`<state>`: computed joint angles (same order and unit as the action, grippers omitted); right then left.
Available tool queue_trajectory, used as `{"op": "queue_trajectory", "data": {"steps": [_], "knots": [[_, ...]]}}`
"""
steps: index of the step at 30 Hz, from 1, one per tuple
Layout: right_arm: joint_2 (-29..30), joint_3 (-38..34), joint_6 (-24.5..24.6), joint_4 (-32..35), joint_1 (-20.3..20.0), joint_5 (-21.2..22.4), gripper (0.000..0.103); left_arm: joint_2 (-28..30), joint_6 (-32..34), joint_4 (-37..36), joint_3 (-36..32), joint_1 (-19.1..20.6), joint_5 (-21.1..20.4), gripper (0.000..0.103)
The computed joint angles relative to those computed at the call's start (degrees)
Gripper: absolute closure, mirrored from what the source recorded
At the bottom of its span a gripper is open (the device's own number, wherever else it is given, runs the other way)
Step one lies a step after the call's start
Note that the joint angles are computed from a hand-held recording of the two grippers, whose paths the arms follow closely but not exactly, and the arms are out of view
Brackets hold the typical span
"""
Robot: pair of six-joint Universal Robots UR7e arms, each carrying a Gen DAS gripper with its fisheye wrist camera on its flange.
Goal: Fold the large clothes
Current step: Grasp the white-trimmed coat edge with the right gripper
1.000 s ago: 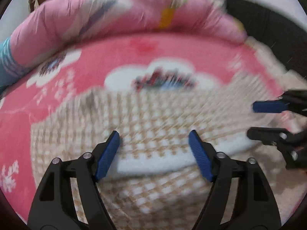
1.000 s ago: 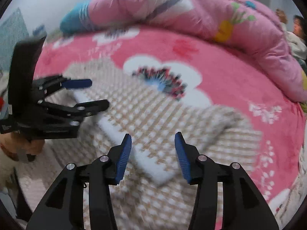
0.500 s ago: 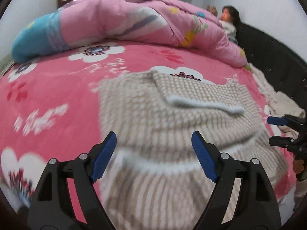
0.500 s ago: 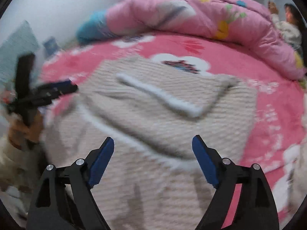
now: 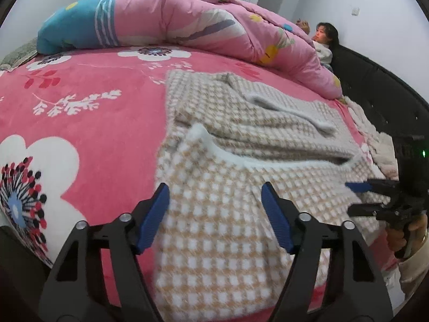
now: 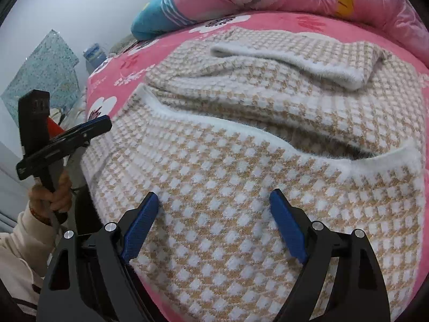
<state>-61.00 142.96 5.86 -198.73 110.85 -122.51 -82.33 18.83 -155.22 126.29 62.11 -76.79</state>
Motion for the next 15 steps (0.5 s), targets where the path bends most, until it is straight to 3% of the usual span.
{"op": "queue_trajectory", "data": {"steps": [5, 6, 12, 15], "knots": [[-1.2, 0.2, 0.9, 1.5, -0.1, 0.2, 0.021, 3.9, -0.5, 2.0, -4.3, 1.7, -0.5, 0.052], [-0.8, 0.2, 1.0, 1.4, 0.0, -0.1, 0.021, 4.6, -0.6, 2.8, -5.1, 1.9, -0.6, 0.058], [0.2, -0.9, 0.4, 1.6, -0.1, -0.5, 0.020, 5.2, 1.2, 9.9, -9.1, 4.5, -9.8, 0.059], [0.6, -1.1, 0.2, 1.3, -0.1, -0.4, 0.019, 6.2, 2.3, 11.9, -9.7, 3.4, -7.3, 0.059]]}}
